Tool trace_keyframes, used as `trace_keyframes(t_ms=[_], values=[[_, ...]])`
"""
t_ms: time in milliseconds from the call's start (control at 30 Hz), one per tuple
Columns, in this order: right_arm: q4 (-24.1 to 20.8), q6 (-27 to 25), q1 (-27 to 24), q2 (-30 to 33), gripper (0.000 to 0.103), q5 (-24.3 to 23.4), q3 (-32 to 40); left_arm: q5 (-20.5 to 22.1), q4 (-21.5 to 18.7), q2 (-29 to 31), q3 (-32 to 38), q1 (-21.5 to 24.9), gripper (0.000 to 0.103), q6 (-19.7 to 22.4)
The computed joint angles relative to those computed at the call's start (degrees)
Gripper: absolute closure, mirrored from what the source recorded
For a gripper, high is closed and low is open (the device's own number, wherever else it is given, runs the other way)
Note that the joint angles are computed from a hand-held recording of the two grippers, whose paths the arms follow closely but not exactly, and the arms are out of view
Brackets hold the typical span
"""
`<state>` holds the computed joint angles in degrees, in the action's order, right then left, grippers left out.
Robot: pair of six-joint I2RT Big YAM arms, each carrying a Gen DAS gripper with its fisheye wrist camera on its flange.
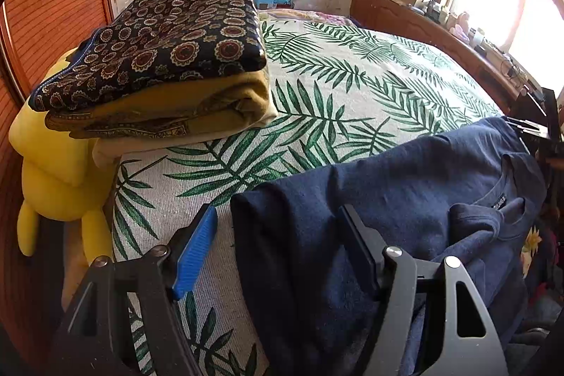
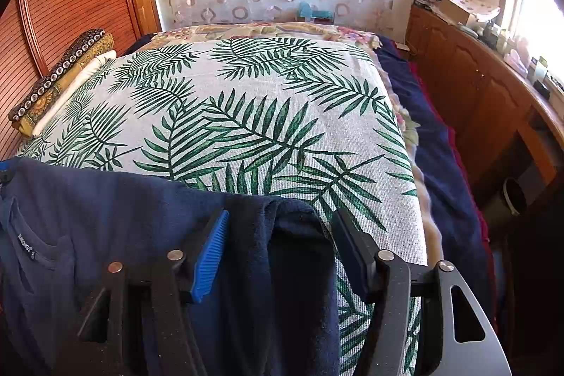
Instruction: Fold small clothes
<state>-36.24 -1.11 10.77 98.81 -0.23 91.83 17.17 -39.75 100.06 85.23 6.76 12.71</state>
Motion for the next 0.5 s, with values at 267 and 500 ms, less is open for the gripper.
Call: trace_keyframes(t_ms=[267, 500], values=[[0.9, 0.0, 0.0, -0.7, 0.041, 0.1, -1.2, 5.5, -1.9, 0.7, 1.3, 1.0, 0.058, -1.4], [-0.5, -0.6, 0.1, -1.3, 0.072, -1.9, -1.1, 9.1, -1.5, -0.2, 0.1, 1.7, 0.089, -1.3]])
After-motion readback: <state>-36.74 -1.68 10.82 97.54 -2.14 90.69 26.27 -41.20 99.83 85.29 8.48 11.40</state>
